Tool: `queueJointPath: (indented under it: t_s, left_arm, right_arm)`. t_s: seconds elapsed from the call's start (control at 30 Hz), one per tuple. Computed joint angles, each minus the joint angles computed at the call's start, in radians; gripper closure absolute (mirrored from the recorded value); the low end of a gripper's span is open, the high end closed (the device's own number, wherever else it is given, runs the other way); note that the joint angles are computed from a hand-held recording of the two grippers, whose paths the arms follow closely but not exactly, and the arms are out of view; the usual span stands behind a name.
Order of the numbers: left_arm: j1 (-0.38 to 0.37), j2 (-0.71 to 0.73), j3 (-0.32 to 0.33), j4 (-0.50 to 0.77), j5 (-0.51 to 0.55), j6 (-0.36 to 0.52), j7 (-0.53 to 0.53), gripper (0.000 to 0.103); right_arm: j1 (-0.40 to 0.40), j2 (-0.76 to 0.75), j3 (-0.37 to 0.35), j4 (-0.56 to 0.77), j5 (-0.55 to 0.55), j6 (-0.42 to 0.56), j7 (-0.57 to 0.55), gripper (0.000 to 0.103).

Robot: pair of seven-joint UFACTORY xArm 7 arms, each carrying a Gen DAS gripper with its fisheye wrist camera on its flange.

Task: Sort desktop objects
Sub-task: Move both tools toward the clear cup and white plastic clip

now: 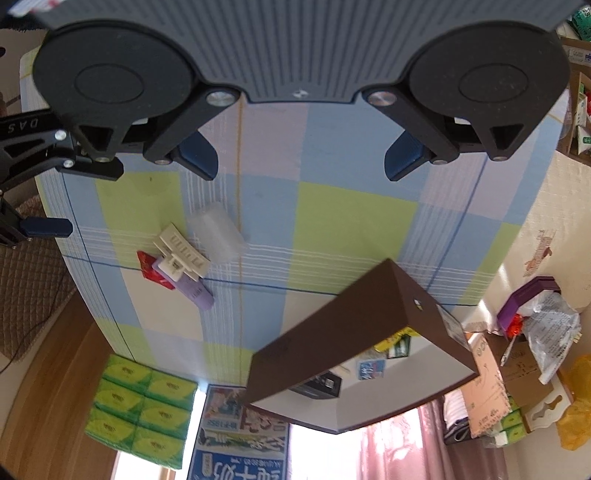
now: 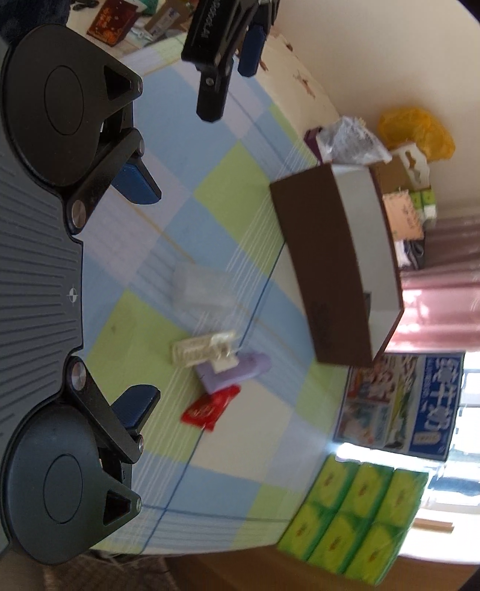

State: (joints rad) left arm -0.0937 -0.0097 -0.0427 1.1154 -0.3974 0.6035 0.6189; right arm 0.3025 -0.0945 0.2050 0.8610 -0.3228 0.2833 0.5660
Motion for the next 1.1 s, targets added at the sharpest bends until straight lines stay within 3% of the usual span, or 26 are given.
queueJointPath:
  t_s: [0.53, 1.1]
  left_arm:
    - [-0.030, 0.137, -0.056, 0.108, -0.002, 0.051, 0.028, 0.009]
    - [-0.080, 0.400, -0.121, 0.346, 0.057, 0.067, -0.036, 0.012]
  right_arm:
    - [-0.079, 0.002, -0.024, -0.036, -0.140, 0.029, 0.203, 0.002]
    - [-0.121, 0.078, -0.092, 0.002, -0.136, 0.040, 0.210, 0.002]
